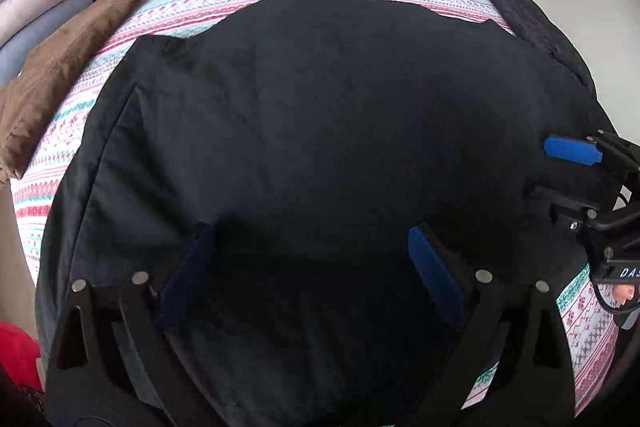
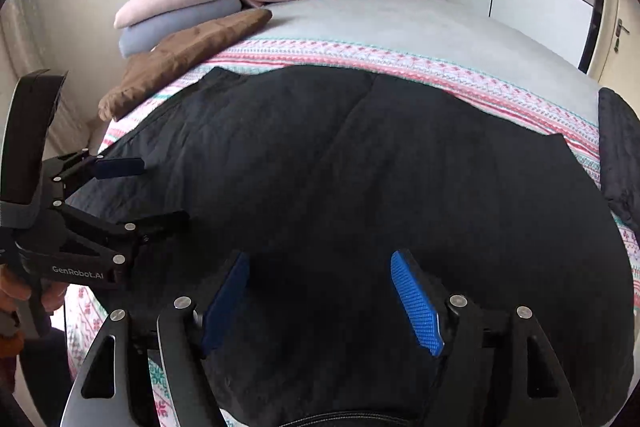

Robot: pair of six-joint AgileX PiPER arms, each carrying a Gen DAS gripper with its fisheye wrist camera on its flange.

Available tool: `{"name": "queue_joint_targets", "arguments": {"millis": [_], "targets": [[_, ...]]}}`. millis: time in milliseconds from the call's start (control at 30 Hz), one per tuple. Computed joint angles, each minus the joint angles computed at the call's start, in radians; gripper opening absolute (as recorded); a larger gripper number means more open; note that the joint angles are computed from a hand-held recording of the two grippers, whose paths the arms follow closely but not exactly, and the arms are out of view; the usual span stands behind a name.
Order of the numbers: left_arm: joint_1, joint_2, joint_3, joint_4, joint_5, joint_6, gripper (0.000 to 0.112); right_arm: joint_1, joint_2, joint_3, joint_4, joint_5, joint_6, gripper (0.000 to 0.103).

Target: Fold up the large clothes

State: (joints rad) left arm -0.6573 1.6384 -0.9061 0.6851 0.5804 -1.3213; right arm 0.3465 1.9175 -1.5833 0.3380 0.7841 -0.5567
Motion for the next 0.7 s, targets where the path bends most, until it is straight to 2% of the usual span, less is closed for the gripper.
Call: {"name": "queue_joint_targets", "arguments": {"millis": [67,233,300,333,367,433,467,567,700], "targets": [[0.004,-0.071,0.103,0.086,-0.012,-0.114,0.097,-0.051,-0.016,0.041,0.039,-0.012,-0.046,0.076],[0.035,-0.226,0.275,0.147,0.067,-0.191,0.097,-0.231,-0.047,0.068,0.001,-0.02,-0.001,0.076],[0.07,-0.28,0.329,0.134,0.068,-0.193,0.098,-0.316,-0.033,0.034,0.075,0.037,-0.051,0.076],[0.099,-0.311,0.357,0.117,0.05,-0.185,0.1,-0.343,-0.031,0.018,0.106,0.067,-0.076,0.075],[0.141,-0.349,0.395,0.084,-0.008,-0.166,0.1,-0.358,-0.041,0.021,0.109,0.074,-0.088,0.075],[0.225,-0.405,0.452,-0.016,-0.12,-0.081,0.1,-0.359,-0.072,0.049,0.058,0.043,-0.1,0.075],[0.227,-0.414,0.461,-0.027,-0.129,-0.079,0.1,-0.362,-0.082,0.059,0.048,0.038,-0.119,0.075],[0.15,-0.434,0.446,0.016,-0.037,-0.149,0.1,-0.39,-0.094,0.064,0.05,0.049,-0.155,0.075],[0.069,-0.497,0.414,-0.005,0.143,-0.155,0.1,-0.438,-0.12,0.081,0.059,0.082,-0.201,0.075]]}}
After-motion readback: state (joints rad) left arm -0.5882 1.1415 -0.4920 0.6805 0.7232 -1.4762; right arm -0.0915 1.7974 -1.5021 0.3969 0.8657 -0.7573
